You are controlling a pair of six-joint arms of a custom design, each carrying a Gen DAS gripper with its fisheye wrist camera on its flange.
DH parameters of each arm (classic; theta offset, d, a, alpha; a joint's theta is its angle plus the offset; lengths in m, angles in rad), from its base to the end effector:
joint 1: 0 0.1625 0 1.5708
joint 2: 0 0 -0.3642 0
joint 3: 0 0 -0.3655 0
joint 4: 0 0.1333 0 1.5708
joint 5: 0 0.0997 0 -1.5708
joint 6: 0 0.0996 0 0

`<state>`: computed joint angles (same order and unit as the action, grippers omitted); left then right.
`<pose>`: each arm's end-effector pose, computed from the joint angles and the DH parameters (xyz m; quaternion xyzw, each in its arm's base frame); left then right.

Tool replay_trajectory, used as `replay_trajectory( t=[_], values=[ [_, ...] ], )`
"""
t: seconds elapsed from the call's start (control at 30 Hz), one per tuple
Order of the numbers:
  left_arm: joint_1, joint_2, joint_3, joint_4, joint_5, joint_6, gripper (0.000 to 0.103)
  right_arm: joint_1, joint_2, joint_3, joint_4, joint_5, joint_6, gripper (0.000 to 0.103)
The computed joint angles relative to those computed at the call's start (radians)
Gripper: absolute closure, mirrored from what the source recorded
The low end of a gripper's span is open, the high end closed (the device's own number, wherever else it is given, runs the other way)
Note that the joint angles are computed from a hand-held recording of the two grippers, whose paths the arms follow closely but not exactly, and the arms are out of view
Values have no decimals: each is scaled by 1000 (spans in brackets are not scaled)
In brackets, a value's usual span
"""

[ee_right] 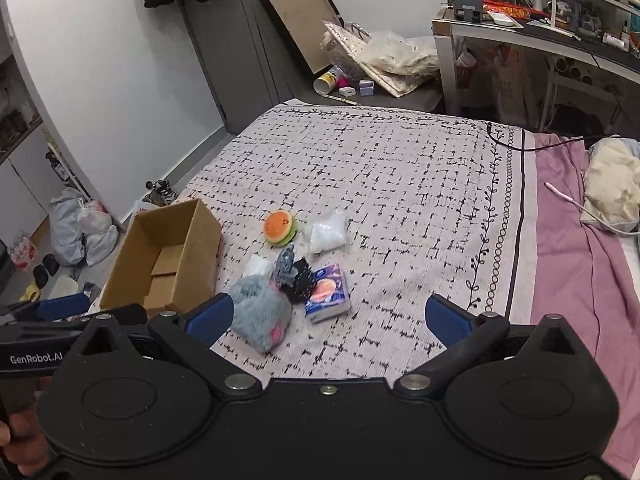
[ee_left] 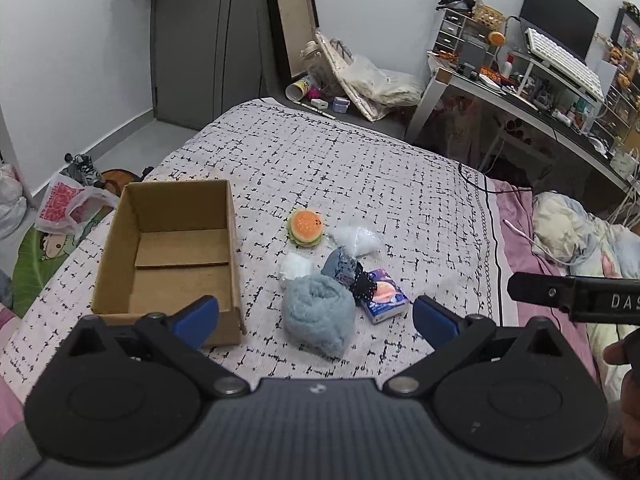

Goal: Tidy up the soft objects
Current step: 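Reach both tools to the grey-blue plush toy and close on it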

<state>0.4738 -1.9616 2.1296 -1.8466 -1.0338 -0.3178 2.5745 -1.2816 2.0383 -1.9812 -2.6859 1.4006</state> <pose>-0.2095 -0.3145 0.3638 0.3525 0.8961 -0.2116 0.1676 0.4019 -0.2039 0.1856 -0.0754 -0.8374 0.4335 0.3242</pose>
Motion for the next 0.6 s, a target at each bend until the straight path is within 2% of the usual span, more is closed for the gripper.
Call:
replay_trajectory(
  t=[0.23, 0.3, 0.4, 0.43, 0.53, 0.6],
  values=[
    [31, 65, 0, -64, -10, -12, 3, -65, -44, 50, -183, 4, -122, 0],
    [42, 86, 0, -82, -21, -16, 3, -82, -49, 89, -297, -7, -173, 0],
    [52, 109, 11, -113, -26, 0, 3, -116, -39, 186, -593, -4, -299, 0],
    [55, 118, 15, -121, -24, 7, 3, -129, -38, 205, -642, 5, -312, 1],
    [67, 143, 28, -142, -19, 0, 4, -164, -33, 243, -727, 34, -331, 5],
    [79, 164, 31, -157, -23, -6, 8, -179, -31, 249, -732, 46, -338, 6]
  ],
)
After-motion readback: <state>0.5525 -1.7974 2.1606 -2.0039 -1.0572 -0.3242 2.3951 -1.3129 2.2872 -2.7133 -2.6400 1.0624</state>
